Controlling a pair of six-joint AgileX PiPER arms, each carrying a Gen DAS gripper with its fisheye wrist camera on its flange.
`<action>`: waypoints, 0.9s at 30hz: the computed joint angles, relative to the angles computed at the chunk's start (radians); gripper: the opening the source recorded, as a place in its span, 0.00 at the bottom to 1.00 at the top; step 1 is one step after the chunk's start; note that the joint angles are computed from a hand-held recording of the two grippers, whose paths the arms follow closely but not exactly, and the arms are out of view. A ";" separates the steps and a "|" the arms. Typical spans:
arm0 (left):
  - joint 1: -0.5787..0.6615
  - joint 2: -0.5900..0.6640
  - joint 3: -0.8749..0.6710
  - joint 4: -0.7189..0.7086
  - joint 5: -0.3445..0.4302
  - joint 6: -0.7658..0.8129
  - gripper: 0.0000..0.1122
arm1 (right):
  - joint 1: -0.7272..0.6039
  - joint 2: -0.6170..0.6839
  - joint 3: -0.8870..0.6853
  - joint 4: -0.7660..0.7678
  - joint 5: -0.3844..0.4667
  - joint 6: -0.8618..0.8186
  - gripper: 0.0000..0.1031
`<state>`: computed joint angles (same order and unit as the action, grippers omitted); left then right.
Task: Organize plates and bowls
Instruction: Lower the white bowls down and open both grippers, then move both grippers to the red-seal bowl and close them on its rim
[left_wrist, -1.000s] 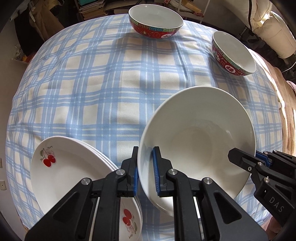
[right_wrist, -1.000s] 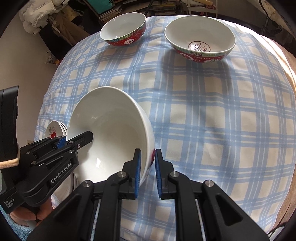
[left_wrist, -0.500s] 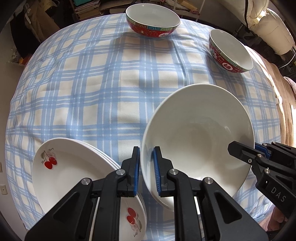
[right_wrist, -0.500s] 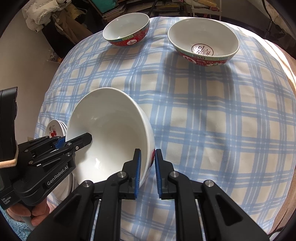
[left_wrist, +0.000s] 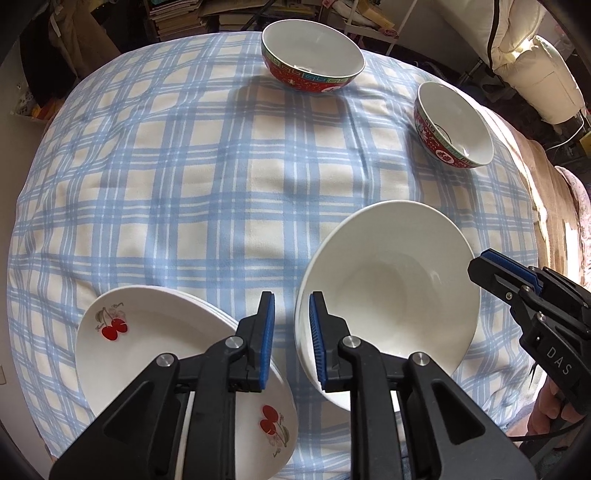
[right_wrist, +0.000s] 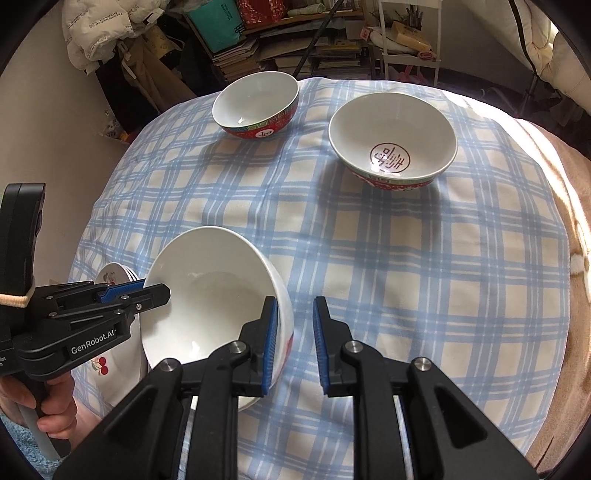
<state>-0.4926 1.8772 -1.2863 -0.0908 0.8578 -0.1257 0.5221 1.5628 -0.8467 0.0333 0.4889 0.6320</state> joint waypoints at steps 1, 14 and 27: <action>0.003 -0.002 -0.012 -0.006 0.012 0.010 0.17 | -0.002 -0.002 -0.001 -0.004 0.000 0.000 0.20; -0.052 0.072 -0.302 0.112 0.112 -0.044 0.66 | -0.106 -0.052 -0.059 -0.215 0.070 0.150 0.57; -0.079 0.437 -0.889 0.114 0.330 -0.087 0.80 | -0.369 0.060 -0.174 0.027 0.064 -0.104 0.87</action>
